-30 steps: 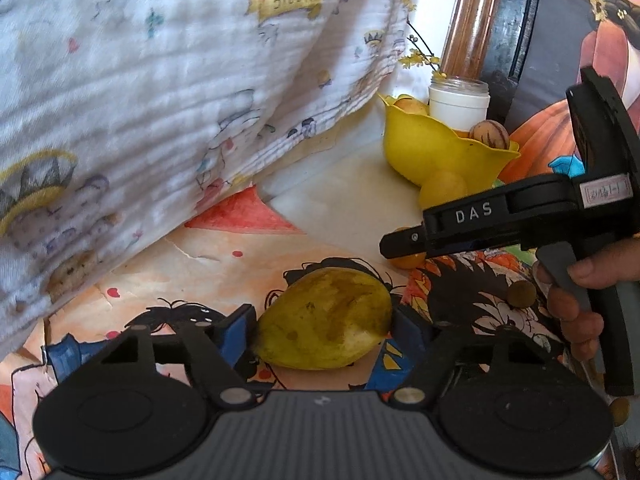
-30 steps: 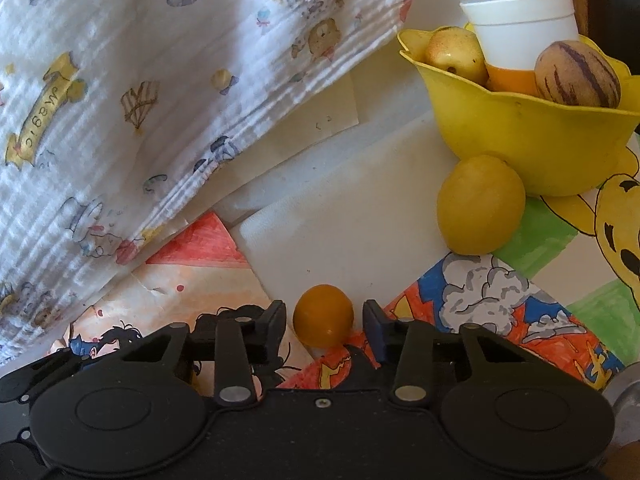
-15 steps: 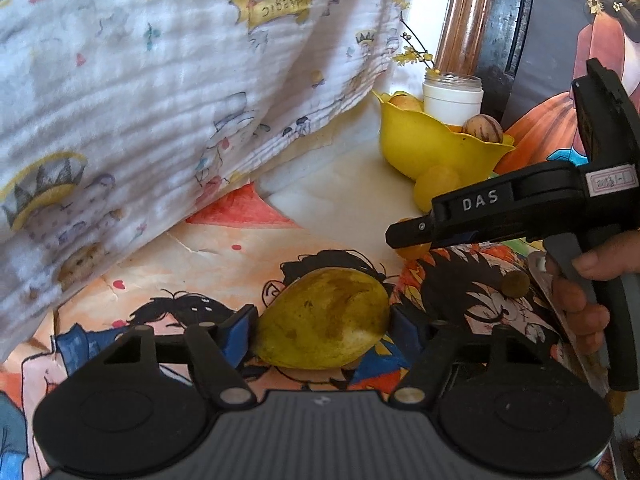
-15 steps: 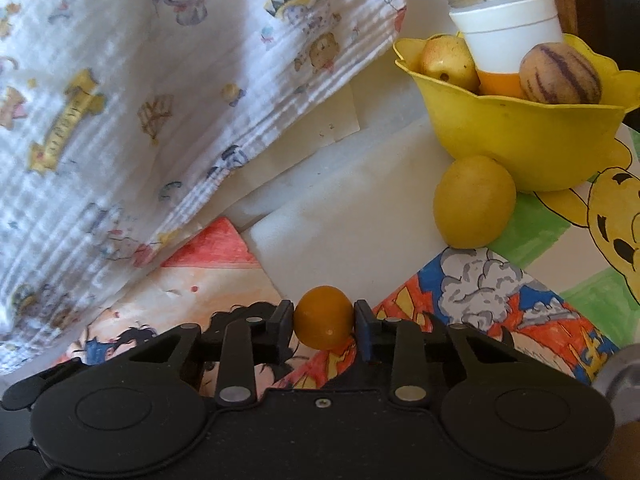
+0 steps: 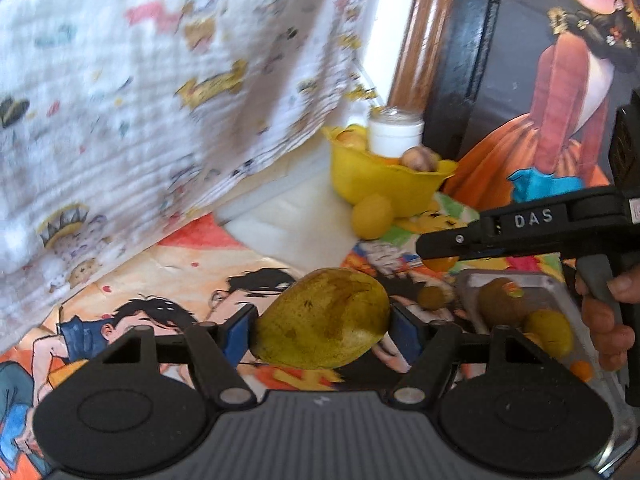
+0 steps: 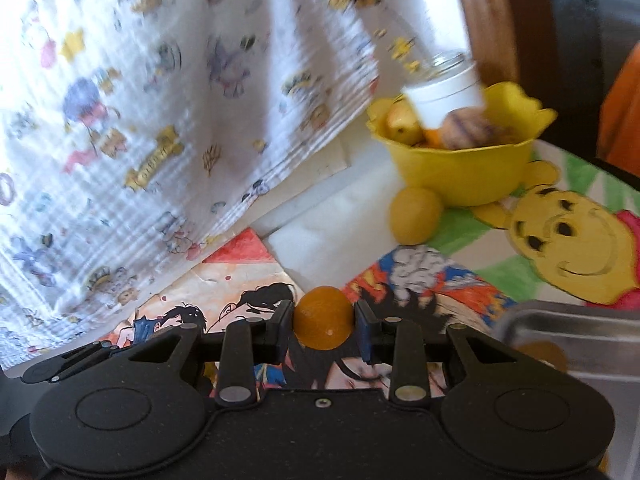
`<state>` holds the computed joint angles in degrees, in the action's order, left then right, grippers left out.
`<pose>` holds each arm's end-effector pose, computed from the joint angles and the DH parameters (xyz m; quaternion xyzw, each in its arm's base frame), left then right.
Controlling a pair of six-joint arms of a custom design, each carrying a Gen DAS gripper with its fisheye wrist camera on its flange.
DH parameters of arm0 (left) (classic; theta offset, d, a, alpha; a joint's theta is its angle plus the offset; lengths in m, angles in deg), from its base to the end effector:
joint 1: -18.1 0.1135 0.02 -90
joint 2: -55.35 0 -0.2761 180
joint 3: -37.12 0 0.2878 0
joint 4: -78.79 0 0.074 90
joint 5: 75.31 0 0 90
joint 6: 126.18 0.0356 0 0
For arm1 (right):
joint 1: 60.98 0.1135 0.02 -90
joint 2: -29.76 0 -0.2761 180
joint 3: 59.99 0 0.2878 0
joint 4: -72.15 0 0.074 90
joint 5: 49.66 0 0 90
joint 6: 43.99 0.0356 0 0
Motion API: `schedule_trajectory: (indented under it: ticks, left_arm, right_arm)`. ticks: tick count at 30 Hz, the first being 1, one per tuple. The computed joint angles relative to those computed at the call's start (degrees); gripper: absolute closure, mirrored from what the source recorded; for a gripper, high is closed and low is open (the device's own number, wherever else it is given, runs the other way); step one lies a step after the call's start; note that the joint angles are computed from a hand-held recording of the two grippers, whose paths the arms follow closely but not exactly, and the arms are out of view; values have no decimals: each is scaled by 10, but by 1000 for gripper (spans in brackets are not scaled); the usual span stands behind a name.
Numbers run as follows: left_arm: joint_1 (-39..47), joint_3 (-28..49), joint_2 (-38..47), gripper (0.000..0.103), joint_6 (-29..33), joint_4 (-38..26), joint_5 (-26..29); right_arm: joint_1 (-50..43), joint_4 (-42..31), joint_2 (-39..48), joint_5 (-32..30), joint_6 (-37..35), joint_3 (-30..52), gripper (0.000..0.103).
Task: Organize fruits
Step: 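Carry the pear in the left tool while the right tool carries the orange to the tray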
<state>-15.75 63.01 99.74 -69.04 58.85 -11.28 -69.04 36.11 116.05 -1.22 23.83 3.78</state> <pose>0.1571 -0.0866 0.1494 -0.0901 0.8783 -0.0640 0.4652 0.3206 -0.0216 0.1929 -0.2060 0.8813 0.2636 0.3336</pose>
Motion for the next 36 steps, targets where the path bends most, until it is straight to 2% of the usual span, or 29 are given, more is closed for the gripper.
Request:
schedule_trajectory:
  ticks: [4, 9, 17, 24, 36]
  left_arm:
    - [-83, 19, -5, 28, -54, -36, -55]
    - [-191, 53, 34, 28, -125, -62, -120]
    - [-306, 109, 134, 28, -217, -63, -183]
    - [-345, 145, 229, 28, -252, -24, -180]
    - [-333, 231, 380, 28, -206, 43, -136]
  right_arm:
    - [-68, -54, -39, -32, -56, -8, 68]
    - [-160, -134, -70, -72, -146, -7, 68]
    - [-302, -261, -47, -129, -316, 23, 68]
    - [-413, -317, 25, -150, -451, 47, 68]
    - [-536, -341, 126, -169, -705, 35, 68]
